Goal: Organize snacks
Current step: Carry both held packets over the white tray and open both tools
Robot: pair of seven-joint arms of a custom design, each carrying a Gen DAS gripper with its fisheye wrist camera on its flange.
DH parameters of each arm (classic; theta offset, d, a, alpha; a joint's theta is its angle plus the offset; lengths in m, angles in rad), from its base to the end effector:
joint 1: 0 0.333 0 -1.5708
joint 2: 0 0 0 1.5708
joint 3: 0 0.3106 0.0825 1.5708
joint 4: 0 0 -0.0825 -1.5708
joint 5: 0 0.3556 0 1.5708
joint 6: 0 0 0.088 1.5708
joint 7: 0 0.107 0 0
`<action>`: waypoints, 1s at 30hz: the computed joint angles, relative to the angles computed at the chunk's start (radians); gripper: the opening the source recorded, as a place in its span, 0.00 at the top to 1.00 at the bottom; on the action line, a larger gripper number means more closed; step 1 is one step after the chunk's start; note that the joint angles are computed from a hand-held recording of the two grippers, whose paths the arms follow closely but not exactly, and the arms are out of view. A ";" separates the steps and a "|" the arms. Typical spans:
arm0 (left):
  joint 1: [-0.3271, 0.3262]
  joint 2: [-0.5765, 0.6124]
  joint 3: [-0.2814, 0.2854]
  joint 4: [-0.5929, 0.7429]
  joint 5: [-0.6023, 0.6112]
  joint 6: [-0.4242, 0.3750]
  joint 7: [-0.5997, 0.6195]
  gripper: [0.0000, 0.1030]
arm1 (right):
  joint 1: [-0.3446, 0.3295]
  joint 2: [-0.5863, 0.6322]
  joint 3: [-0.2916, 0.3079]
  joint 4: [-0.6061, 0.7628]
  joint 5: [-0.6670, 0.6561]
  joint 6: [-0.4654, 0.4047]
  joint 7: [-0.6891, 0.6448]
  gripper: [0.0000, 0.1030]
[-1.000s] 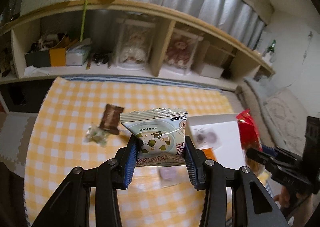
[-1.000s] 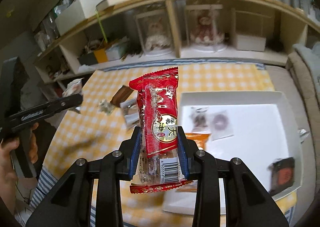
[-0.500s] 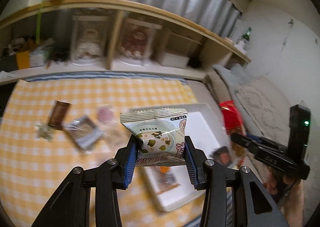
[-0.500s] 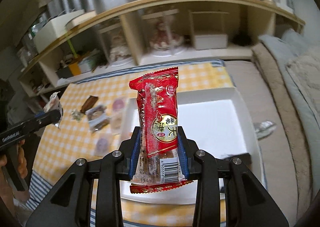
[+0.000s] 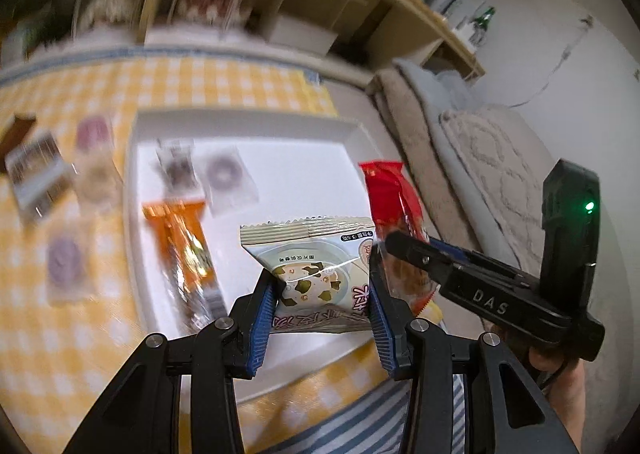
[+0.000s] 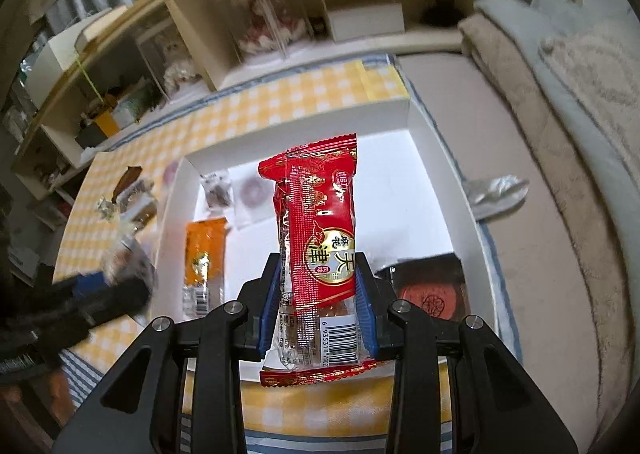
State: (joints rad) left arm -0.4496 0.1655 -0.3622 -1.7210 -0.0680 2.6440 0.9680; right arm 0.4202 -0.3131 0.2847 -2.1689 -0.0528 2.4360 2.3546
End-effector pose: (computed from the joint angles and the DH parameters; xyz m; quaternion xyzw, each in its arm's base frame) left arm 0.4482 -0.4445 0.5826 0.6094 -0.6972 0.3767 0.0231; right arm 0.3577 0.3246 0.5852 -0.6650 0.6897 -0.0768 0.2760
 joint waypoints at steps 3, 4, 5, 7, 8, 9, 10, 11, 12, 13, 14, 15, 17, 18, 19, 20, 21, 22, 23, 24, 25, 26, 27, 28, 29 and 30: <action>-0.004 0.053 0.004 0.038 0.005 -0.021 -0.024 0.58 | 0.011 0.009 -0.014 -0.013 0.037 0.004 -0.020 0.66; -0.003 0.074 0.005 0.054 0.007 -0.031 -0.027 0.58 | 0.013 0.016 -0.016 -0.012 0.045 0.001 -0.028 0.66; -0.002 0.089 0.005 0.066 0.008 -0.038 -0.030 0.58 | 0.017 0.024 -0.020 -0.011 0.055 -0.003 -0.039 0.66; -0.006 0.119 0.005 0.091 0.015 -0.051 -0.044 0.58 | 0.021 0.036 -0.026 -0.008 0.068 -0.006 -0.052 0.66; -0.008 0.136 0.005 0.105 0.018 -0.056 -0.050 0.58 | 0.023 0.037 -0.030 -0.013 0.079 -0.004 -0.058 0.66; -0.013 0.143 0.007 0.110 0.026 -0.056 -0.064 0.58 | 0.025 0.041 -0.035 -0.015 0.093 0.000 -0.064 0.66; -0.016 0.157 0.009 0.122 0.032 -0.058 -0.073 0.58 | 0.026 0.043 -0.040 -0.019 0.106 0.005 -0.071 0.66; -0.017 0.171 0.009 0.134 0.035 -0.060 -0.079 0.58 | 0.026 0.046 -0.043 -0.021 0.115 0.008 -0.076 0.66; -0.028 0.185 0.014 0.146 0.052 -0.059 -0.100 0.58 | 0.026 0.049 -0.046 -0.023 0.122 0.011 -0.079 0.66; -0.031 0.199 0.019 0.163 0.062 -0.061 -0.114 0.57 | 0.025 0.051 -0.046 -0.025 0.125 0.013 -0.081 0.66; -0.039 0.201 0.026 0.165 0.078 -0.061 -0.136 0.55 | 0.024 0.053 -0.047 -0.027 0.128 0.018 -0.083 0.66; -0.042 0.214 0.027 0.181 0.087 -0.066 -0.145 0.53 | 0.024 0.055 -0.048 -0.029 0.131 0.026 -0.086 0.65; -0.043 0.213 0.026 0.181 0.101 -0.070 -0.153 0.40 | 0.017 0.057 -0.043 -0.029 0.121 0.021 -0.069 0.62; -0.047 0.208 0.028 0.176 0.113 -0.071 -0.162 0.38 | 0.014 0.059 -0.040 -0.024 0.113 0.008 -0.058 0.61; -0.050 0.202 0.031 0.172 0.126 -0.073 -0.168 0.36 | 0.015 0.058 -0.043 -0.024 0.117 0.004 -0.059 0.56; -0.051 0.195 0.031 0.166 0.136 -0.077 -0.170 0.35 | 0.016 0.051 -0.046 -0.029 0.125 0.003 -0.058 0.53; -0.048 0.166 0.028 0.126 0.137 -0.068 -0.175 0.34 | 0.016 0.046 -0.048 -0.031 0.128 0.003 -0.056 0.52; -0.050 0.160 0.029 0.117 0.144 -0.059 -0.177 0.32 | 0.015 0.042 -0.048 -0.033 0.129 0.003 -0.055 0.52; -0.038 0.120 0.021 0.073 0.135 -0.065 -0.173 0.31 | 0.013 0.037 -0.047 -0.033 0.128 -0.003 -0.051 0.51; -0.041 0.112 0.024 0.065 0.145 -0.065 -0.179 0.30 | 0.012 0.032 -0.045 -0.033 0.125 -0.009 -0.047 0.51; -0.046 0.104 0.028 0.061 0.162 -0.076 -0.190 0.28 | 0.011 0.028 -0.044 -0.034 0.125 -0.013 -0.046 0.51; -0.049 0.095 0.030 0.057 0.176 -0.087 -0.198 0.26 | 0.011 0.023 -0.043 -0.033 0.124 -0.021 -0.046 0.50; -0.051 0.083 0.030 0.048 0.184 -0.094 -0.204 0.25 | 0.011 0.020 -0.041 -0.031 0.122 -0.029 -0.046 0.49; -0.052 0.075 0.030 0.044 0.193 -0.100 -0.209 0.23 | 0.011 0.017 -0.039 -0.029 0.119 -0.037 -0.045 0.47; -0.051 0.061 0.028 0.032 0.195 -0.103 -0.211 0.22 | 0.011 0.013 -0.036 -0.028 0.116 -0.046 -0.043 0.46; -0.051 0.048 0.028 0.024 0.201 -0.108 -0.217 0.21 | 0.010 0.009 -0.034 -0.026 0.113 -0.055 -0.039 0.45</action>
State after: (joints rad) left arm -0.5007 0.2140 -0.3338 -1.6968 0.1326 2.5359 0.7512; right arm 0.4304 -0.3043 0.2511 -2.1953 0.0602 2.3813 2.3153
